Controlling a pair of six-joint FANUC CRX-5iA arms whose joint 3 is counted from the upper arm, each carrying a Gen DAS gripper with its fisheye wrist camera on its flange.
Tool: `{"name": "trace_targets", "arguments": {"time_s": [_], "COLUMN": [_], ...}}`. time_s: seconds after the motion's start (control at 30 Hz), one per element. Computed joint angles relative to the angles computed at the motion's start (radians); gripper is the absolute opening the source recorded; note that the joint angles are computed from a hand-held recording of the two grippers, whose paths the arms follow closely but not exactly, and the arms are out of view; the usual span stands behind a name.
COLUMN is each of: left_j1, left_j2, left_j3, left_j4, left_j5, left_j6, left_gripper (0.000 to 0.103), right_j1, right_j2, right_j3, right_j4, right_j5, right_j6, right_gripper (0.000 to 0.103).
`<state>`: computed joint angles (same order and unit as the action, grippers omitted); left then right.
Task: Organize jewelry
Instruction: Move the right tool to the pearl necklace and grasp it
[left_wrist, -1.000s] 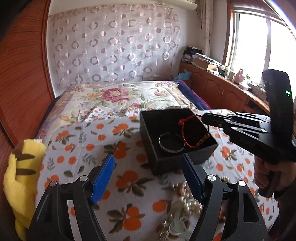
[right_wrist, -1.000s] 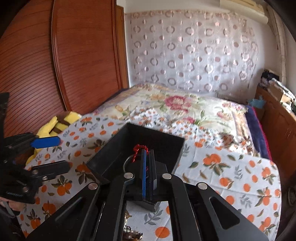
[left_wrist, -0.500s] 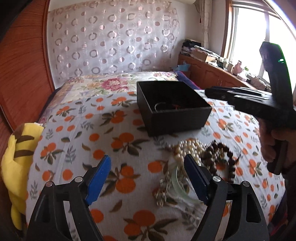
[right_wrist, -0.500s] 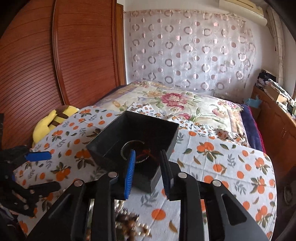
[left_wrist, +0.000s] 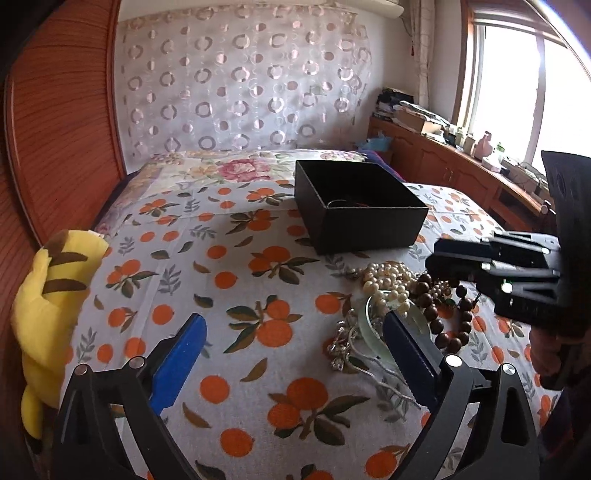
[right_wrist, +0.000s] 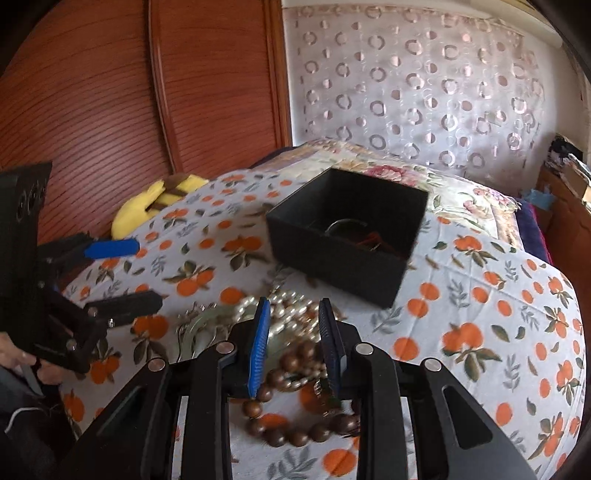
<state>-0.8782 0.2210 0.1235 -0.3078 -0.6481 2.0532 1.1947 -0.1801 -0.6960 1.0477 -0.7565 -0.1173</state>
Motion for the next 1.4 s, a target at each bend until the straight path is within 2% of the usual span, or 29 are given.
{"name": "trace_targets", "arguments": {"time_s": [0.33, 0.5, 0.57, 0.63, 0.67, 0.8, 1.0, 1.2, 1.4], "left_j1": [0.002, -0.001, 0.001, 0.002, 0.002, 0.001, -0.01, -0.018, -0.025], "left_j2": [0.002, 0.001, -0.002, -0.005, -0.004, -0.003, 0.008, 0.025, 0.052], "left_j3": [-0.02, -0.019, -0.024, -0.027, -0.027, -0.026, -0.009, 0.016, 0.047], "left_j4": [0.025, 0.019, 0.021, 0.023, 0.024, 0.028, 0.027, 0.03, 0.057], "left_j5": [0.007, 0.006, 0.011, 0.012, 0.012, 0.01, 0.001, -0.008, -0.01], "left_j6": [-0.023, -0.02, -0.018, -0.02, -0.02, -0.025, -0.035, -0.048, -0.093], "left_gripper": [0.093, 0.093, 0.093, 0.093, 0.093, 0.093, 0.093, 0.093, 0.093], "right_j1": [-0.001, 0.007, 0.011, 0.014, 0.016, 0.014, 0.019, 0.059, 0.104], "right_j2": [0.057, 0.115, 0.13, 0.123, 0.115, 0.075, -0.026, -0.115, -0.203], "right_j3": [0.045, 0.105, 0.123, 0.117, 0.113, 0.079, 0.005, -0.038, -0.077], "right_j4": [-0.089, -0.14, -0.162, -0.157, -0.155, -0.112, 0.025, 0.096, 0.143], "right_j5": [0.055, -0.001, -0.033, -0.037, -0.04, -0.036, -0.058, -0.174, -0.343], "right_j6": [0.09, 0.187, 0.222, 0.229, 0.229, 0.184, 0.05, -0.007, -0.052], "right_gripper": [0.029, 0.029, 0.025, 0.013, 0.01, 0.01, 0.01, 0.01, 0.01]}}
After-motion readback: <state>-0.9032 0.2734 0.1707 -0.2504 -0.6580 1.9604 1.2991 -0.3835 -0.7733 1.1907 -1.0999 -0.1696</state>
